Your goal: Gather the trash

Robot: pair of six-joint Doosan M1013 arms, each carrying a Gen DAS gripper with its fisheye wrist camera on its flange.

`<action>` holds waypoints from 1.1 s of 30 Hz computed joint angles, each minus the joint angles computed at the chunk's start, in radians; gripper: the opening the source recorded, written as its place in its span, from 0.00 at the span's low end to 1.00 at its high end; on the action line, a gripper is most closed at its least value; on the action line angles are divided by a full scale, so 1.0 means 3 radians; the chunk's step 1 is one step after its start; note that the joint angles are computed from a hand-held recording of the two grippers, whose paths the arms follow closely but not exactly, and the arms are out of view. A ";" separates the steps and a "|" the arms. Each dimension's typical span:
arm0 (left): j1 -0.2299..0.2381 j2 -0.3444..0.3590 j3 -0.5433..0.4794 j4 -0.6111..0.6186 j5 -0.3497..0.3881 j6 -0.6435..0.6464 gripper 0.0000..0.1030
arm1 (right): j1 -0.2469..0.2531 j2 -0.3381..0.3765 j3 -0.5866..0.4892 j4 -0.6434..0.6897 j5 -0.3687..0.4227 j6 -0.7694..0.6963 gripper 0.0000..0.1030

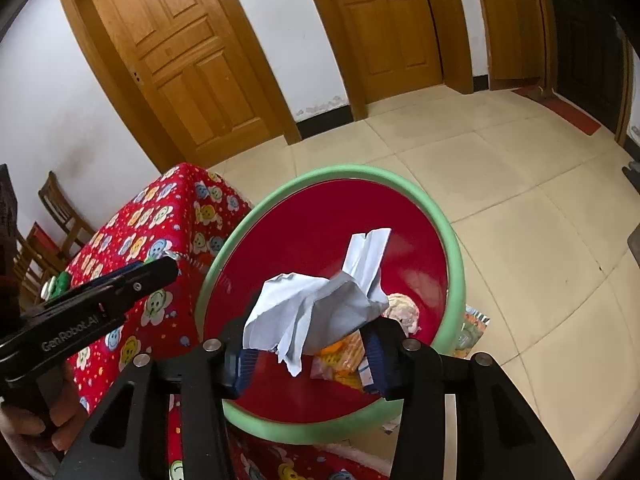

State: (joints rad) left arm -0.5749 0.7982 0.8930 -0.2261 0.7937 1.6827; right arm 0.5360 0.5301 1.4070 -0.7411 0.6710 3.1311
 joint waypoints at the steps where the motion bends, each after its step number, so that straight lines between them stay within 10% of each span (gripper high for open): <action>1: -0.0001 0.0008 -0.0010 -0.0005 0.0009 0.0011 0.45 | 0.0002 -0.0007 0.0009 -0.0028 0.0003 0.0033 0.47; 33: -0.0053 0.0029 -0.0068 -0.0092 0.0119 0.0204 0.52 | 0.0022 -0.0084 0.0122 -0.0265 0.0212 0.0373 0.60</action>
